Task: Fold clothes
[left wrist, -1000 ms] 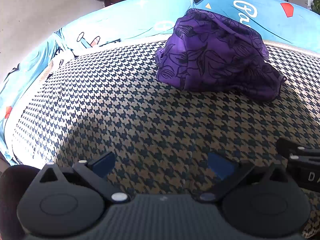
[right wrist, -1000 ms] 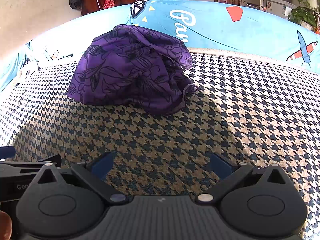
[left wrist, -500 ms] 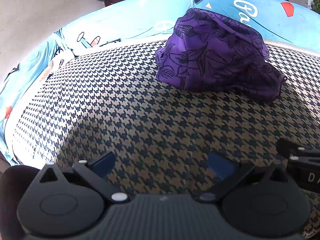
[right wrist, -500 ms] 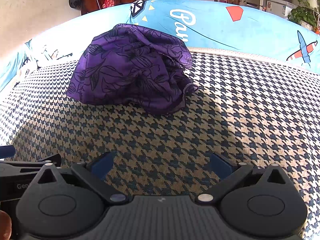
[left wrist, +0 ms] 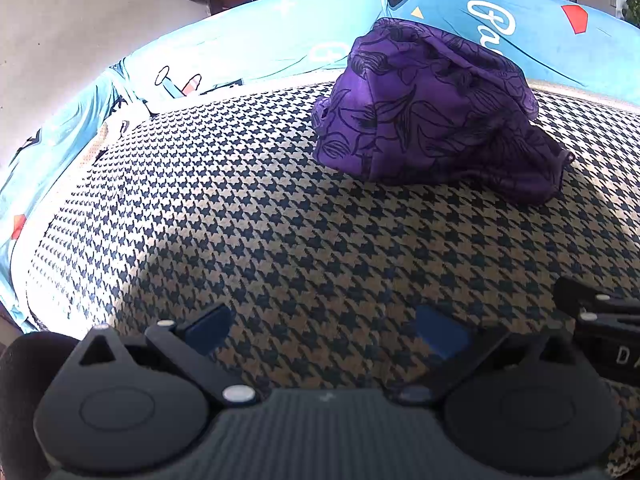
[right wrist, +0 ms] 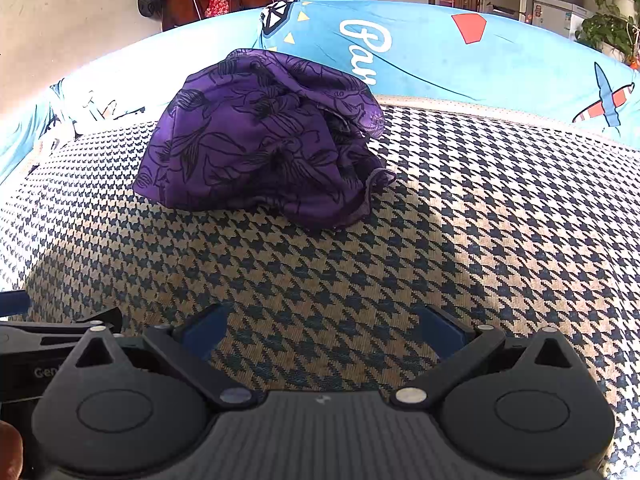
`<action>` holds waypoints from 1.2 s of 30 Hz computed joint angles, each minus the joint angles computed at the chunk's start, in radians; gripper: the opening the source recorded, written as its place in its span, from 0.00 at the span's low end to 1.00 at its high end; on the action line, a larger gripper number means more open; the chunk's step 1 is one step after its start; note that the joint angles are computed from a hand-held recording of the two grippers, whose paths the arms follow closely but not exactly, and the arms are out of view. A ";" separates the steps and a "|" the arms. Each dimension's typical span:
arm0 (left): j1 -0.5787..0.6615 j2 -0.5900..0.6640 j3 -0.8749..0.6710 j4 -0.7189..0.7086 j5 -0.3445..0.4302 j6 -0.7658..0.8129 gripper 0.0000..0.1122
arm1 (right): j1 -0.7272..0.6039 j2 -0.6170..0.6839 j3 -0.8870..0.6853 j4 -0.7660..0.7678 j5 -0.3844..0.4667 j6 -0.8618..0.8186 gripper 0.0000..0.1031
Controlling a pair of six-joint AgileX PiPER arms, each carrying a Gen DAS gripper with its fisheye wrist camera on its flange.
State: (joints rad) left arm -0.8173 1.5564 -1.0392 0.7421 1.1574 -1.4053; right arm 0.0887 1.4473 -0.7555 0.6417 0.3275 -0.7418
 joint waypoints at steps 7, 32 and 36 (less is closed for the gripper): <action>0.010 0.013 -0.012 0.013 -0.005 0.014 0.92 | 0.004 0.006 -0.010 -0.021 0.002 0.025 1.00; 0.258 0.107 -0.099 0.064 -0.204 0.186 0.91 | -0.075 0.160 -0.161 0.366 0.050 -0.383 0.70; 0.327 0.148 -0.168 0.062 -0.249 0.249 0.91 | -0.089 0.236 -0.258 0.342 0.130 -0.286 0.60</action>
